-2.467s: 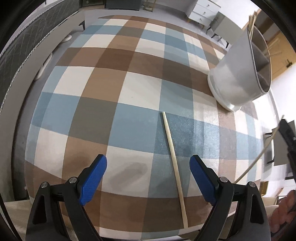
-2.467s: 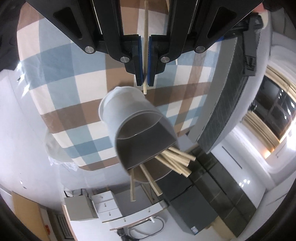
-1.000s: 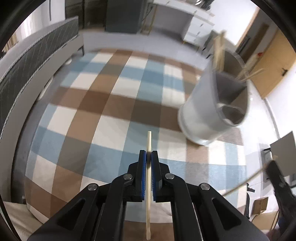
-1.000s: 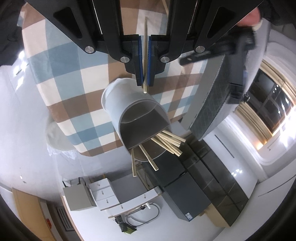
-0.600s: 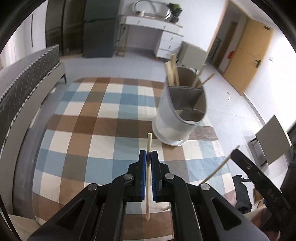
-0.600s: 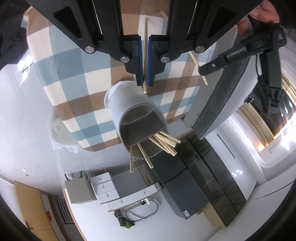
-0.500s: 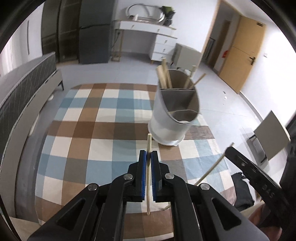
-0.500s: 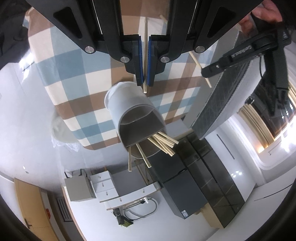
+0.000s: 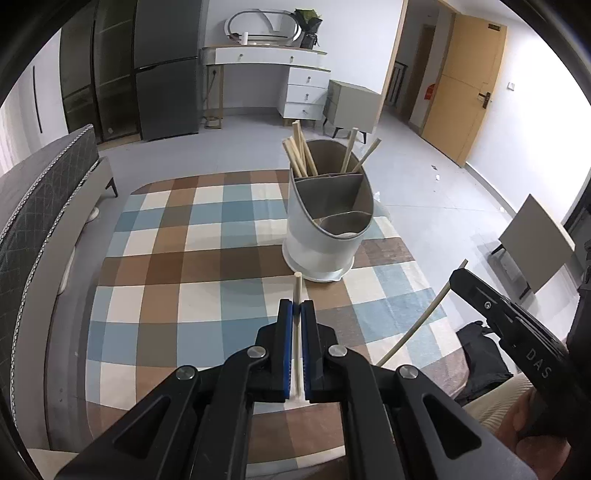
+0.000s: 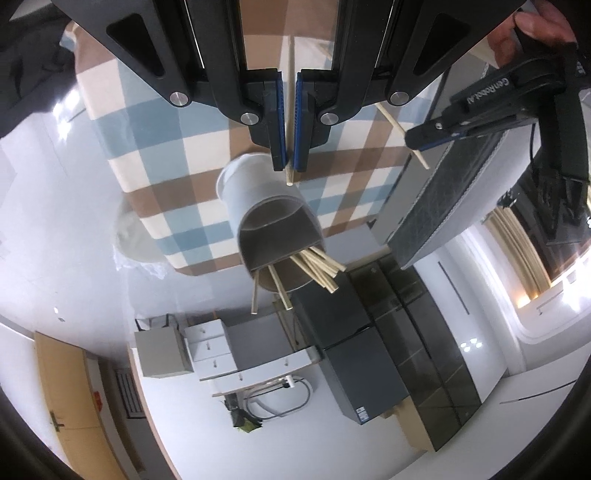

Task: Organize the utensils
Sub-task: 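Lift both held chopsticks and raise them above the grey holder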

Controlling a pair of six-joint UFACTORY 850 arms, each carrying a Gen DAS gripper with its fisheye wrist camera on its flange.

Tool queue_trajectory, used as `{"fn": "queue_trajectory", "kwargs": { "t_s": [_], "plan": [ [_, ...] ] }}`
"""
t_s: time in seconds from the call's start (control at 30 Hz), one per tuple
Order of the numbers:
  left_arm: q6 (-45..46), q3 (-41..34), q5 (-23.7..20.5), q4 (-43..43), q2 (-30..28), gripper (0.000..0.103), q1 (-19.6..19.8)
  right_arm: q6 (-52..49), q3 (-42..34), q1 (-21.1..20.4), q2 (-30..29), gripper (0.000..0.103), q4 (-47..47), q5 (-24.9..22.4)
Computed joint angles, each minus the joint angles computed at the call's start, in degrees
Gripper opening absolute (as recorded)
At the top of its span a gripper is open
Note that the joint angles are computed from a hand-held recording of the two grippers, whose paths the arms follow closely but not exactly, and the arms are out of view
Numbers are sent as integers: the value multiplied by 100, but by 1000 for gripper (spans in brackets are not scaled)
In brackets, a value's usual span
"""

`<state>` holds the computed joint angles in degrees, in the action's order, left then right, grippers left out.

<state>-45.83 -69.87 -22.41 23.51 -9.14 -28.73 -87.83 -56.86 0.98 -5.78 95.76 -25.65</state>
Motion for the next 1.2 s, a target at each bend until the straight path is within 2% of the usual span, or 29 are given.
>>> {"fn": "queue_trajectory", "kwargs": {
  "t_s": [0.43, 0.6, 0.83, 1.2],
  "plan": [
    [1418, -275, 94, -1258, -1, 0, 98, -266, -259, 41, 29, 3, -129, 114],
    [2432, -537, 219, -2533, -19, 0, 257, -143, -647, -31, -123, 3, -439, 91],
    [3284, -1066, 355, -3642, -190, 0, 469, -32, -1500, -52, -446, 3, -802, 83],
    [3849, -2093, 476, -4316, -773, 0, 830, 187, -3052, 62, -1259, 3, -1357, 34]
  ]
}}
